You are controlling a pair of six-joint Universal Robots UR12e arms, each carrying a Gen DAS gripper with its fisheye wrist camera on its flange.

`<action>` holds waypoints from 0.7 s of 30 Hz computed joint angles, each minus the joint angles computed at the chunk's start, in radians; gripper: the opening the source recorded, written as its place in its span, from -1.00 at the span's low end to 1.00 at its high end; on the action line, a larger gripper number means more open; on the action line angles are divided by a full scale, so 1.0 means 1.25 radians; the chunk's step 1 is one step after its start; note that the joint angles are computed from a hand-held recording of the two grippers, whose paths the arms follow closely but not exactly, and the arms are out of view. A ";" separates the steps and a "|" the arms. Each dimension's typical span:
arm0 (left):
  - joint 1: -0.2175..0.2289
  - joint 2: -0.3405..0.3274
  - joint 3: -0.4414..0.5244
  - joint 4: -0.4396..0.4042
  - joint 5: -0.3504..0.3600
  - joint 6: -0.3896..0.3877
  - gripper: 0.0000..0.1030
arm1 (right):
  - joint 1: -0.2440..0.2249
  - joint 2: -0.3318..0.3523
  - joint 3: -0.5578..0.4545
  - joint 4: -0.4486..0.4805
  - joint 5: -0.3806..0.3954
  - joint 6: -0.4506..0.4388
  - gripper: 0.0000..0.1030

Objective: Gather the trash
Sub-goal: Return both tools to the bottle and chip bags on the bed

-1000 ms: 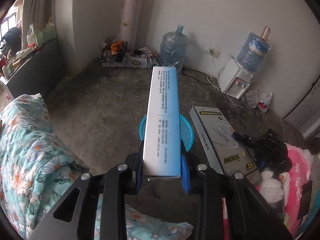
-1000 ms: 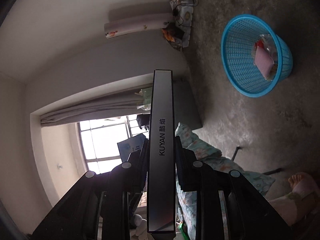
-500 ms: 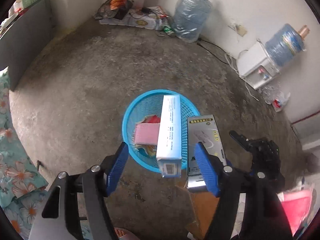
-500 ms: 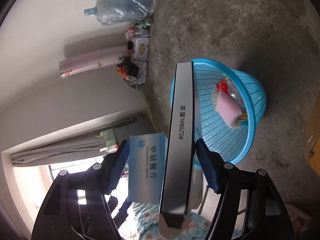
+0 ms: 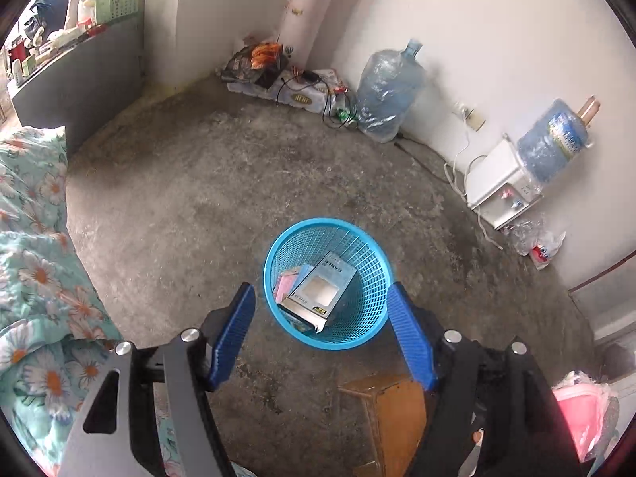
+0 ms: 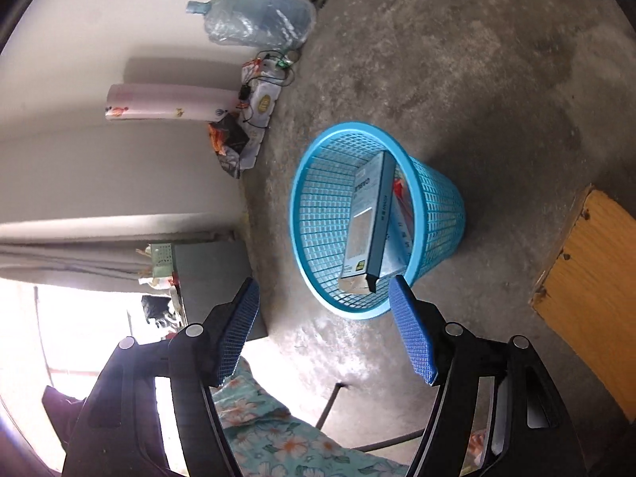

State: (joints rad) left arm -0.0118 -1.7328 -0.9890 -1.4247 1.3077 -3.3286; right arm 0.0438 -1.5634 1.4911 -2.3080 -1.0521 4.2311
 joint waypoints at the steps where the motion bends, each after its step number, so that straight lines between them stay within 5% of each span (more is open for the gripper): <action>1: 0.003 0.016 -0.009 0.017 0.000 -0.006 0.29 | 0.010 0.002 -0.018 0.008 -0.014 -0.027 0.26; 8: 0.024 0.139 -0.084 0.102 0.013 0.023 0.40 | 0.093 0.006 -0.131 0.098 -0.136 -0.229 0.63; 16: 0.091 0.287 -0.183 0.165 0.042 0.063 0.50 | 0.223 0.045 -0.268 0.193 -0.361 -0.521 0.84; 21: 0.173 0.387 -0.245 0.144 0.030 0.117 0.53 | 0.252 0.048 -0.289 0.177 -0.280 -0.617 0.84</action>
State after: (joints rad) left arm 0.2050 -1.2489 -1.2954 -1.2454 1.3447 -3.1824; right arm 0.3591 -1.5039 1.1298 -2.0864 -1.4027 3.4593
